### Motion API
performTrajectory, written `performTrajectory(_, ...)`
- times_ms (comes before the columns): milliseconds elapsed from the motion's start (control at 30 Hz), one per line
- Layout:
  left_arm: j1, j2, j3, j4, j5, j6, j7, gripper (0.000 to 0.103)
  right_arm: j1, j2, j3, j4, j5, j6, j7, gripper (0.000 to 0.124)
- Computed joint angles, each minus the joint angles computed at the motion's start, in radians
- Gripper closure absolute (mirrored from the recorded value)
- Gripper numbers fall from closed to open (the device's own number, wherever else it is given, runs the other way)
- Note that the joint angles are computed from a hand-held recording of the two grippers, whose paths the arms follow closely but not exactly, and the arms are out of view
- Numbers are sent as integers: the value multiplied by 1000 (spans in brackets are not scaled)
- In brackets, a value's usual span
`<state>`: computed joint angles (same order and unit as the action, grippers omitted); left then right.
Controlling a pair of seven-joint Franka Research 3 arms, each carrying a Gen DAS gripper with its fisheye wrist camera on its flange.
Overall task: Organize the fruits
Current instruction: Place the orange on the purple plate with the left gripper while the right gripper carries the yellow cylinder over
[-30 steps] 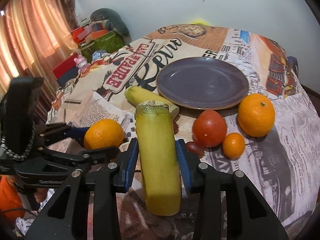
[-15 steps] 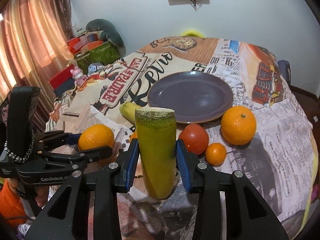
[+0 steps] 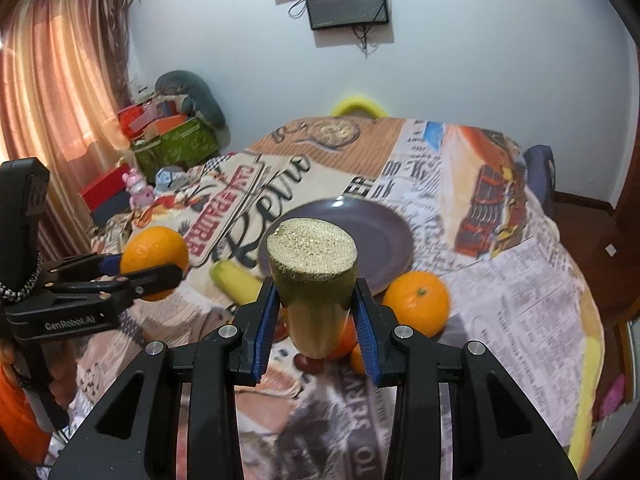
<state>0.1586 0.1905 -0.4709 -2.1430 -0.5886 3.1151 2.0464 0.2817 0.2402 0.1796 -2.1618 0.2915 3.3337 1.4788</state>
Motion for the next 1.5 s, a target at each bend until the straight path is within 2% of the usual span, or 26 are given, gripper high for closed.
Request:
performTrajectory(133,-33,15,37,30,76,24,-63,42,63,5,-81,16,25,8,-10,90)
performTrajectory(233,-27,35,33,55,136,43,-105,42,145,15,-173,36,58,11,-32,90)
performTrajectory(300,-36,52,45,75,181,51,-139,42,151,24,-187,54,68,12,-44,90)
performTrajectory(433,-55,92,70,124,260,46,-207,42,141,46,-188,91,76,14,-61,90)
performTrajectory(567,-98,144,121,189,348,30,-280,42,133,76,-191,133,78,-1,-75,90)
performTrajectory(800,-153,252,186,327,486,-30,-391,42,132,147,-213,218,56,-68,-78,90)
performTrajectory(1067,-172,377,202,480,618,-129,-484,42,34,226,-123,326,22,-163,-91,90)
performTrajectory(1200,-175,429,200,541,651,-186,-507,42,40,271,-136,386,5,-206,-82,90)
performTrajectory(1333,-172,471,191,594,658,-231,-507,42,7,300,-97,419,20,-197,-91,90)
performTrajectory(1500,-185,521,198,671,655,-296,-513,42,17,346,-114,491,14,-227,-80,90)
